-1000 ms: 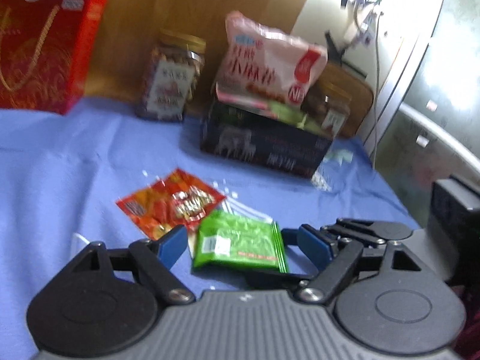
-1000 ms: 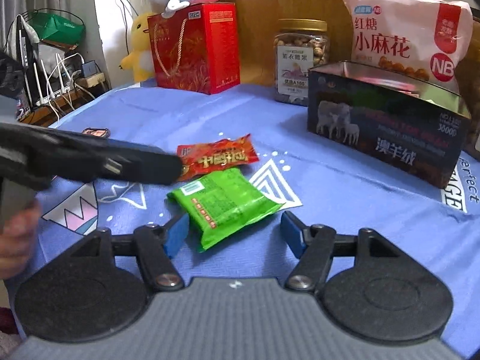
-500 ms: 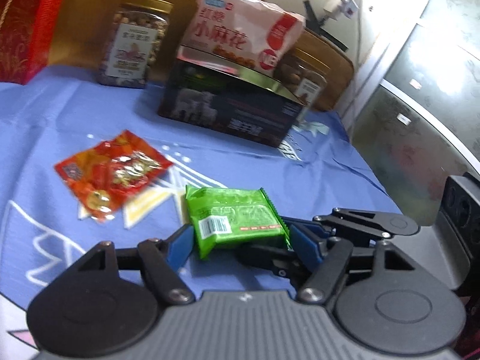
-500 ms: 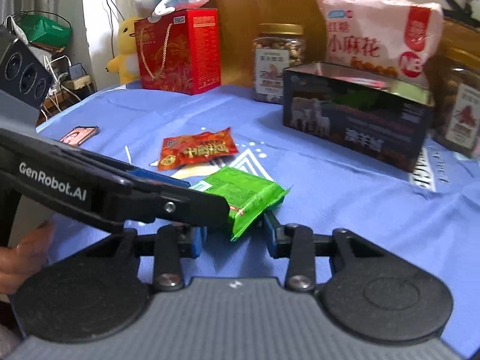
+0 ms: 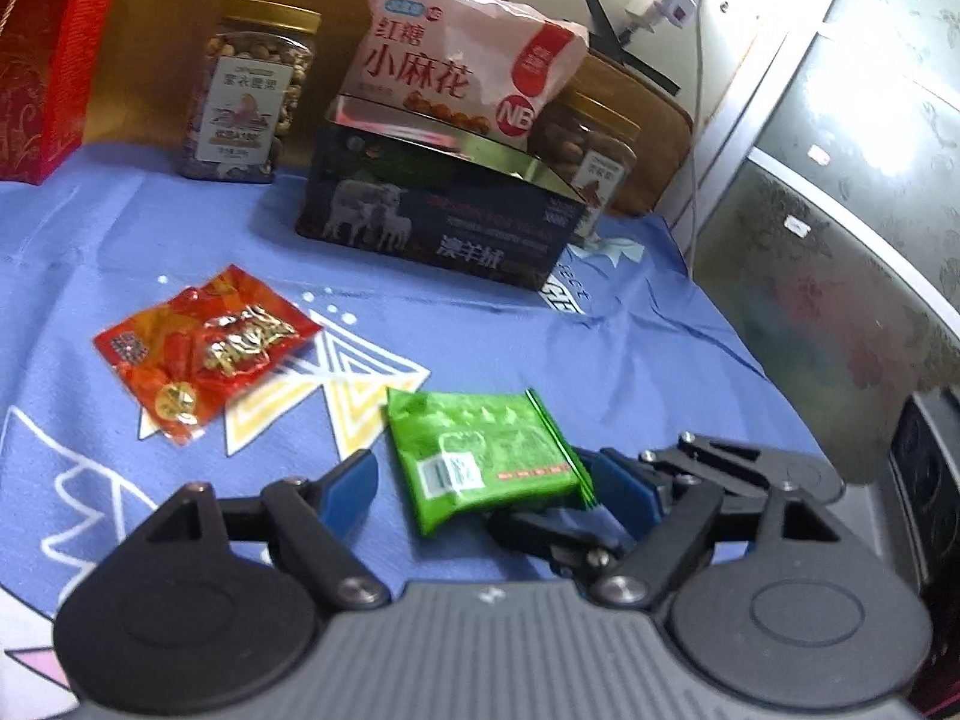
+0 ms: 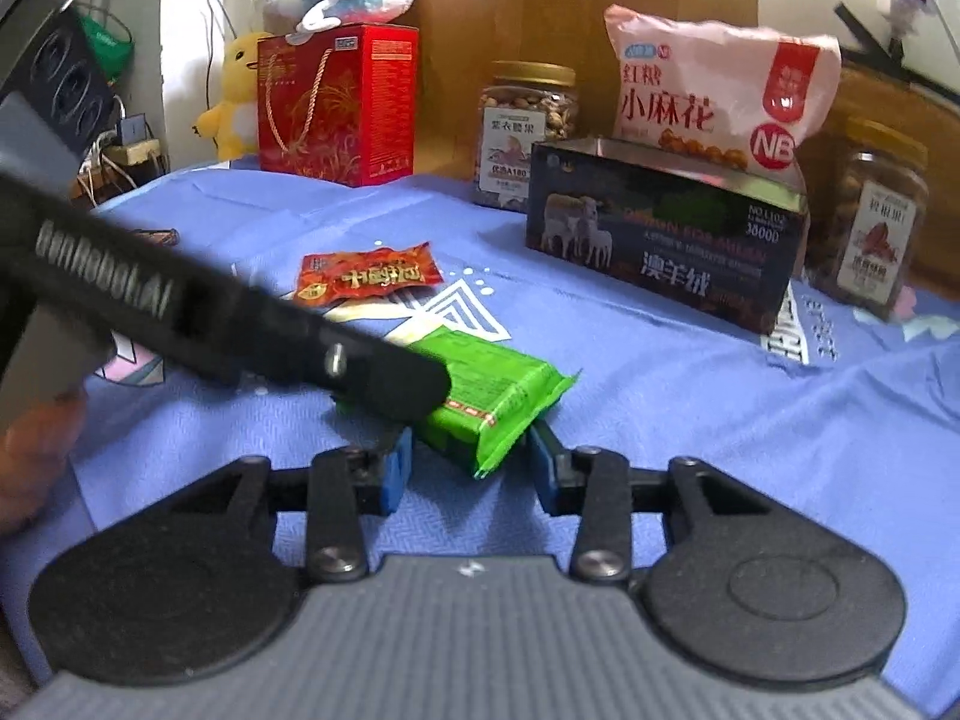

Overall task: Organize snacks
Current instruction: 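Carry the bright green pack into the black tin with the left gripper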

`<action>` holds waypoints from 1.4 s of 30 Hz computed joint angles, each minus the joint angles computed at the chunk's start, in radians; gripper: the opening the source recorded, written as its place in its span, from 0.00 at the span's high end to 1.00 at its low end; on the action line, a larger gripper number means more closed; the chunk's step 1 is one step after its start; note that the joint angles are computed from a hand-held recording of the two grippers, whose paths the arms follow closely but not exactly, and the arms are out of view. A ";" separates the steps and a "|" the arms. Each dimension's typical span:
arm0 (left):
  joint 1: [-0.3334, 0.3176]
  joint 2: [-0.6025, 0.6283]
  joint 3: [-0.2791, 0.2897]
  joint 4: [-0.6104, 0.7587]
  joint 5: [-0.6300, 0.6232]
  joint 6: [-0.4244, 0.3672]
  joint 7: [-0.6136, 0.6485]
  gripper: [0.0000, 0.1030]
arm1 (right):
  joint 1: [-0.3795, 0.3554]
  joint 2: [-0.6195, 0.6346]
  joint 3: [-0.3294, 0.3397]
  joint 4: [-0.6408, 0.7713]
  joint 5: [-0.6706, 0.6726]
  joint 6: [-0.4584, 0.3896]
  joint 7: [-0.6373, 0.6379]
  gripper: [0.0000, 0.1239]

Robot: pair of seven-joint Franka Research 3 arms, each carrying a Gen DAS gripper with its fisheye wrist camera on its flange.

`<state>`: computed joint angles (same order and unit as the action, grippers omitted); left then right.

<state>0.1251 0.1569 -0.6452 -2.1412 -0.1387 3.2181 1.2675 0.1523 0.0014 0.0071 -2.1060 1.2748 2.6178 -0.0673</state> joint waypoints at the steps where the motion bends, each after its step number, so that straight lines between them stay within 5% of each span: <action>1: 0.006 0.003 -0.005 0.003 -0.002 -0.002 0.001 0.21 | -0.001 0.002 -0.001 0.002 0.001 -0.001 0.002 0.62; 4: 0.001 0.018 -0.005 0.016 0.004 -0.015 0.008 0.25 | -0.006 0.008 -0.003 0.011 -0.005 -0.015 0.028 0.60; 7: -0.089 0.019 0.088 0.020 0.056 -0.007 -0.018 0.25 | -0.007 0.007 -0.001 0.009 0.000 -0.013 0.027 0.60; 9: -0.100 0.023 0.099 0.018 0.076 0.003 -0.028 0.25 | -0.008 0.006 -0.001 0.008 0.002 -0.013 0.028 0.60; 19: 0.013 0.052 -0.004 0.003 0.188 0.062 -0.101 0.25 | -0.008 0.006 -0.001 0.008 0.003 -0.016 0.031 0.60; 26: 0.024 0.056 -0.003 0.009 0.268 0.054 -0.179 0.38 | -0.008 0.001 -0.001 0.004 0.018 -0.014 0.032 0.64; 29: 0.096 0.062 -0.070 0.023 0.302 0.044 -0.201 0.38 | -0.009 -0.003 -0.004 0.009 0.056 -0.025 0.029 0.64; 35: 0.137 0.104 -0.098 0.134 0.360 0.017 -0.170 0.38 | -0.010 0.024 -0.002 0.094 0.199 -0.015 -0.094 0.64; 42: -0.120 0.248 0.167 0.454 0.380 -0.077 -0.097 0.38 | -0.036 0.214 0.028 0.371 0.223 0.016 -0.065 0.64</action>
